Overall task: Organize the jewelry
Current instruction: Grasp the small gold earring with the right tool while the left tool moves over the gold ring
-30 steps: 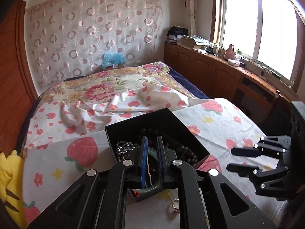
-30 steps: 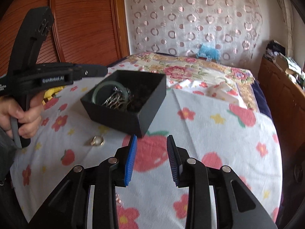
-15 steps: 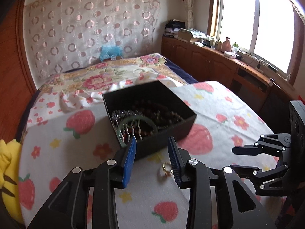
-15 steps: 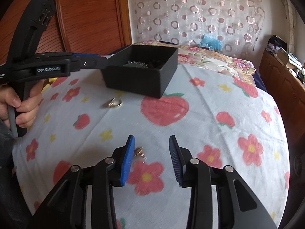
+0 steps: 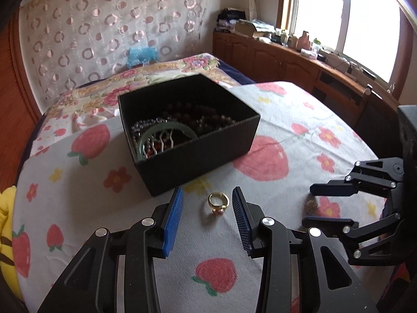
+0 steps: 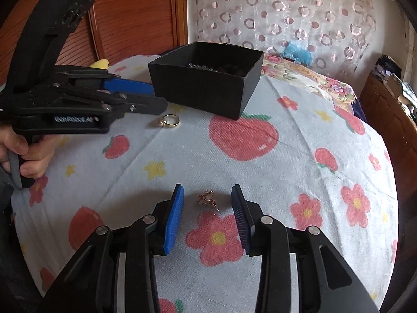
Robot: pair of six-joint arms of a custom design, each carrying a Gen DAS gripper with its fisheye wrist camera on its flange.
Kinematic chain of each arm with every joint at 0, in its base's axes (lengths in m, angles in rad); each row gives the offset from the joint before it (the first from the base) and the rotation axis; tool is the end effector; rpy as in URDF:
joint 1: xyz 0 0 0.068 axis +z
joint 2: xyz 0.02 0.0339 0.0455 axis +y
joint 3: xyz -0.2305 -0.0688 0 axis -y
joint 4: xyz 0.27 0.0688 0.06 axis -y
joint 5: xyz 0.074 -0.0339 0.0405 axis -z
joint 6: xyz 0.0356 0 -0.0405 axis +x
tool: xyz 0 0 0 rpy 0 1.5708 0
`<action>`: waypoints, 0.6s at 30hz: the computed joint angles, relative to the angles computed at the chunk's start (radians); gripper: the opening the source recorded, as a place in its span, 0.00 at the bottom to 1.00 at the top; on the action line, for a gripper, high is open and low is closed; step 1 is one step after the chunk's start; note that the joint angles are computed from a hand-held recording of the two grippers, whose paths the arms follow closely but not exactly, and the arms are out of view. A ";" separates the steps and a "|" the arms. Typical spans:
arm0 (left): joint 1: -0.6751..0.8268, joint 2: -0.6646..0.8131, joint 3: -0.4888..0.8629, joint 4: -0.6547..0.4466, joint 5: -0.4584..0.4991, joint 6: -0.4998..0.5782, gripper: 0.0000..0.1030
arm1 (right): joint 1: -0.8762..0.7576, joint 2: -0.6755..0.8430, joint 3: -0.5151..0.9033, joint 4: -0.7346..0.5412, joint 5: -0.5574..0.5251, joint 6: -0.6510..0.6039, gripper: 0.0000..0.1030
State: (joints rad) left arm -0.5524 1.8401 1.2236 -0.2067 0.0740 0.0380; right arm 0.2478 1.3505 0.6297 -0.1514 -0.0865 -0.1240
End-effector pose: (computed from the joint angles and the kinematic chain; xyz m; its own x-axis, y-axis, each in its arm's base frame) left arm 0.3483 -0.2178 0.1482 -0.6023 0.4158 -0.6814 0.5894 0.8073 -0.0283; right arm 0.2731 0.0723 0.1215 -0.6998 -0.3041 -0.6464 -0.3877 0.9217 -0.0139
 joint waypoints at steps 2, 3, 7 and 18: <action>0.001 0.011 0.004 -0.002 0.003 0.002 0.36 | 0.001 0.002 0.002 -0.001 0.000 -0.004 0.39; 0.002 0.019 0.008 -0.005 0.004 0.003 0.36 | 0.000 -0.002 -0.002 0.001 -0.001 -0.007 0.35; 0.002 0.031 0.011 -0.012 0.006 0.004 0.36 | 0.003 -0.006 -0.002 0.000 0.006 -0.011 0.15; -0.025 0.071 0.063 -0.054 -0.020 0.030 0.37 | -0.018 -0.031 -0.003 0.012 -0.006 -0.012 0.15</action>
State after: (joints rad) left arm -0.5771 1.9113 1.2864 -0.2602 0.0536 0.0678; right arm 0.2298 1.3191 0.6262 -0.1396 -0.0924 -0.1364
